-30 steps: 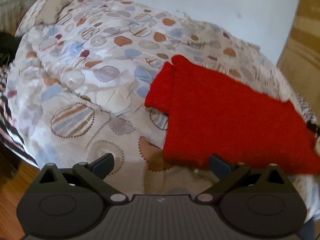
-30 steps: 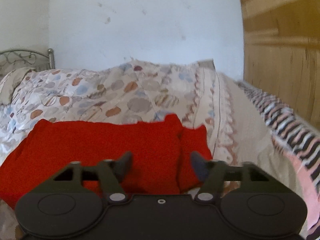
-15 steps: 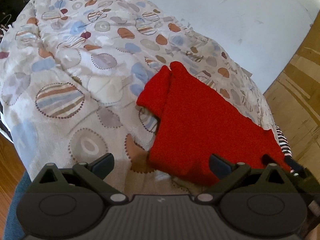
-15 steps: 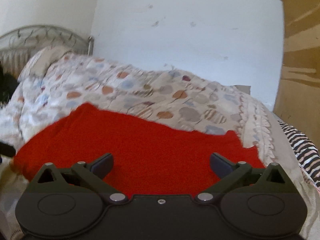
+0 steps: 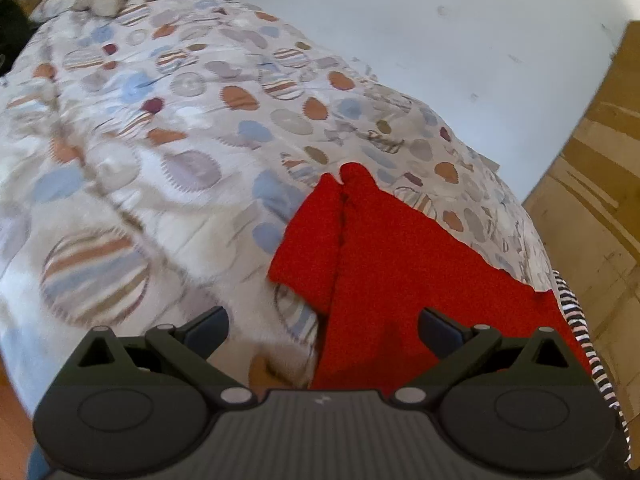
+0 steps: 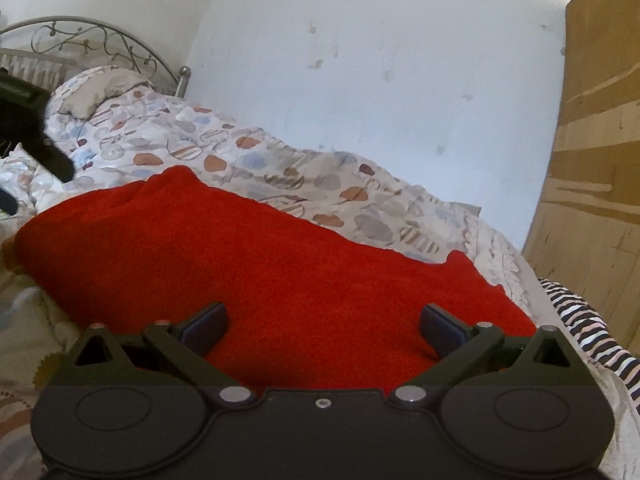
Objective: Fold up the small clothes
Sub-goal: 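Lower the left gripper onto the dress side edge and grasp it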
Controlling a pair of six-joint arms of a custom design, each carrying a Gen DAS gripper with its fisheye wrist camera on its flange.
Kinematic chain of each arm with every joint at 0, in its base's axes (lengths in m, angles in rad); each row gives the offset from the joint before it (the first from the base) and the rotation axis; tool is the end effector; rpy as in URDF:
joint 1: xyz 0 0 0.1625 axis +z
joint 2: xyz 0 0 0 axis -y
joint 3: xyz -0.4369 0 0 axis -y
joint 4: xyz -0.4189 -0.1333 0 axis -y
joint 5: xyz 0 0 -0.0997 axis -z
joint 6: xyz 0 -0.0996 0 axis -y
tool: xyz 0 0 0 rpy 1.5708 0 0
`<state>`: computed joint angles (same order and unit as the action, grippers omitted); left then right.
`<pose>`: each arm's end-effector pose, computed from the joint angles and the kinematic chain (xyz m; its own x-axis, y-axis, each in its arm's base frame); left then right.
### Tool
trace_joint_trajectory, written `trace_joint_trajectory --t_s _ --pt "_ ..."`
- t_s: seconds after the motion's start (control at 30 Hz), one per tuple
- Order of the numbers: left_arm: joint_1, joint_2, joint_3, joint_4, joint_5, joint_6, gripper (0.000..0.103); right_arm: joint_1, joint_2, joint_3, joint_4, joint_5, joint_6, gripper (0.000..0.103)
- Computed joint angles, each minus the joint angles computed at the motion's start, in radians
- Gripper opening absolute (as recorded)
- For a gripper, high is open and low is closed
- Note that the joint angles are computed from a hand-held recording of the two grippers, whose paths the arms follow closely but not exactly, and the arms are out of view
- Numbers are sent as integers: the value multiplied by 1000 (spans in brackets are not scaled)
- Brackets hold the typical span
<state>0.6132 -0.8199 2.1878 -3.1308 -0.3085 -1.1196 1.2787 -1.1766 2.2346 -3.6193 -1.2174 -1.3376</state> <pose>-0.2662 -0.4664 0.0610 -0.8635 -0.4457 -0.2360 0.0589 0.3756 -0.9249 0.0149 -0.5330 0.2330 -0.3805 -0.5125 0.7698 -0.9187 0.1145 -0.3779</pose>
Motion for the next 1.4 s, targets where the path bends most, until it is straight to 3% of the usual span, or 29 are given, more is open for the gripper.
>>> trace_joint_trajectory --t_s 0.1,0.23,0.37,0.53,0.9,1.03,1.3,1.4 --pt "47 14 -34 -96 -37 165 103 -3 0 -5 10 9 8 102" --pt "114 17 -72 -144 -114 302 103 -6 1 -5 9 14 8 102" --pt "158 27 -68 -228 -191 330 103 -10 4 -3 -2 25 8 102" --pt "155 66 -64 -328 -172 407 102 -19 11 6 -28 44 1 102" --pt "158 85 -69 -437 -158 426 102 -26 24 15 -67 61 -7 102" --pt "158 105 -82 -478 -139 460 97 -26 24 15 -68 62 -7 102" --pt "153 94 -86 -394 -120 388 93 -27 24 16 -71 63 -8 102" --pt "148 88 -89 -367 -120 371 85 -28 26 18 -80 66 -9 102"
